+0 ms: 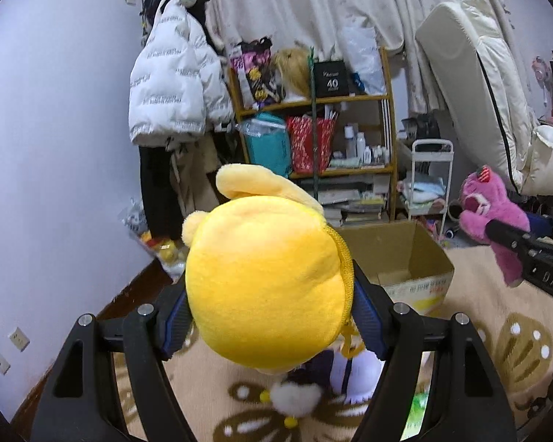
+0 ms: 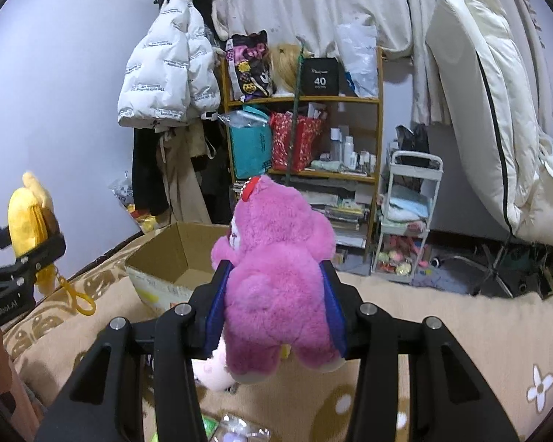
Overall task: Organize soft objects
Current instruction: 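Carry both plushes over the box and open both tools to drop them in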
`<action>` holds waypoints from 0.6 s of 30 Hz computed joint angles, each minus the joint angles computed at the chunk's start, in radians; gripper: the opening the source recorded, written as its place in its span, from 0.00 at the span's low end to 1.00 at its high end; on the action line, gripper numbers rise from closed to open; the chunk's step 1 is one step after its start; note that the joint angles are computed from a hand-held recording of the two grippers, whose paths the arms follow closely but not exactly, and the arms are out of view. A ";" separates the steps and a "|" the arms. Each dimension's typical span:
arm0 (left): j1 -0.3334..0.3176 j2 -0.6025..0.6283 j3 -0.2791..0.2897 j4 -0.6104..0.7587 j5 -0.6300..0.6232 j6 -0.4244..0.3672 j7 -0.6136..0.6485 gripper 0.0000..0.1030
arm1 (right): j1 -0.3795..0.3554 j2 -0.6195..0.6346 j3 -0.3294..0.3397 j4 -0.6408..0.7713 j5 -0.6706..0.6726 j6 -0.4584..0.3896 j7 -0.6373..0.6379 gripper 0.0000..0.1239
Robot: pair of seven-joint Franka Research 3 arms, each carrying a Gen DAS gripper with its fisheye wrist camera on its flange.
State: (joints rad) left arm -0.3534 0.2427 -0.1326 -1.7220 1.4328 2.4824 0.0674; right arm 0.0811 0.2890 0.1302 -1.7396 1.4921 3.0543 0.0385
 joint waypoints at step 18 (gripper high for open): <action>-0.007 0.198 0.101 0.260 0.011 0.141 0.017 0.72 | -0.012 0.215 0.058 0.238 -0.192 0.008 0.086 0.40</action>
State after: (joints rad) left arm -0.3599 0.4409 -0.0314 -1.4624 1.4438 2.6235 0.0844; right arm 0.0690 0.5038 0.1879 -1.5014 1.3001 3.0621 0.1245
